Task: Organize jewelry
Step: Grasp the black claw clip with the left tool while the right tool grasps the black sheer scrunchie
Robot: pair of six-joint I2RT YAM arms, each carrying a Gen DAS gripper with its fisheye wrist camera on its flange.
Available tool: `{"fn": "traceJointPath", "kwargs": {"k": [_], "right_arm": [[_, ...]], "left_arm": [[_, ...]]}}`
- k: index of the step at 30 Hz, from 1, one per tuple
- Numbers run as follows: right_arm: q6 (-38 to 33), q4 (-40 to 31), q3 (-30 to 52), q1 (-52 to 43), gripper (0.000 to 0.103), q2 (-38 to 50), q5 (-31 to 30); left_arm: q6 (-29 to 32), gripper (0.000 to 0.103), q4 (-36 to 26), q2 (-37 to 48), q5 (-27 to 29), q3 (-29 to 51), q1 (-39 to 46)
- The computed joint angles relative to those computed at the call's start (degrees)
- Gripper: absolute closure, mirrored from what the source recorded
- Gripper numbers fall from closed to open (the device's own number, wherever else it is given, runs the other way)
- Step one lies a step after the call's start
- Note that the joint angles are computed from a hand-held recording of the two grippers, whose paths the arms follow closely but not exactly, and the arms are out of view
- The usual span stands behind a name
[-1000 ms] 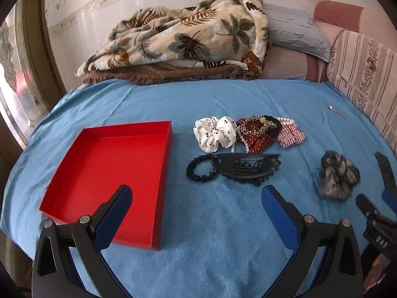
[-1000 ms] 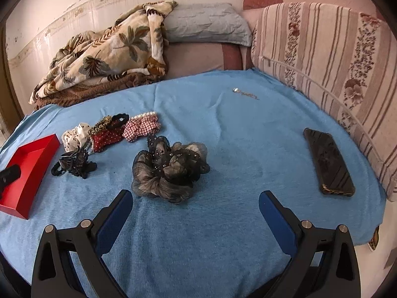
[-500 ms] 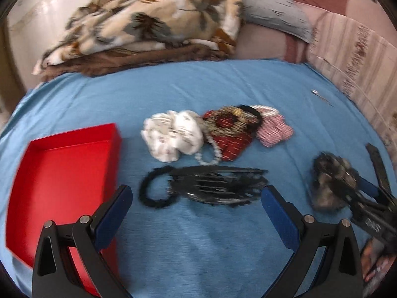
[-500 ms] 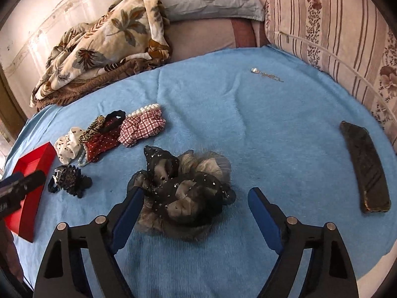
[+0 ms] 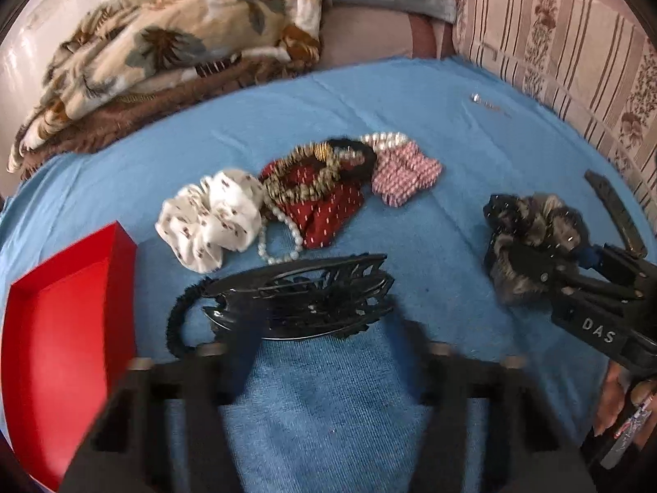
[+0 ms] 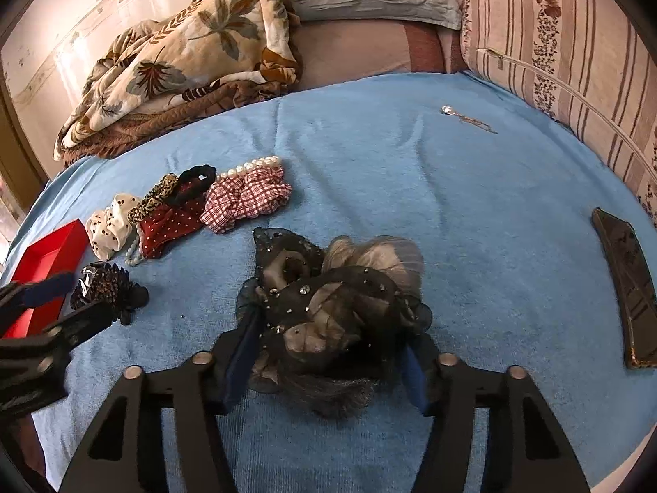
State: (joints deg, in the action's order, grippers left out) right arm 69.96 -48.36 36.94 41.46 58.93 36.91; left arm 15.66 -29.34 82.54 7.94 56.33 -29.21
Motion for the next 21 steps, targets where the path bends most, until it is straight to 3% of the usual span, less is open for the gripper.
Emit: {"fn": "traceJointPath", "kwargs": {"k": [2,5,8,15,21], "right_arm": [[-1.4,1.6,-0.6,-0.2,0.066,-0.7,-0.5],[-1.4,1.6,-0.5,1.0,0.074,-0.9,0.4],[-1.1,1.9,-0.5,2.0,0.08,-1.4,0.8],[5.9,-4.0,1.9,9.1,0.084,-1.6,5.4],[16.1,-14.0,8.1,18.6,0.084,1.0,9.8]], "left_arm": [[-0.7,0.072,0.3,-0.7,0.7,0.0,0.2],[-1.0,0.085,-1.2,-2.5,1.1,0.5,0.6],[-1.2,0.09,-5.0,-5.0,4.3,2.0,2.5],[-0.7,0.094,-18.2,-10.2,18.3,5.2,13.4],[5.4,0.094,-32.1,-8.2,32.0,11.7,26.8]]}}
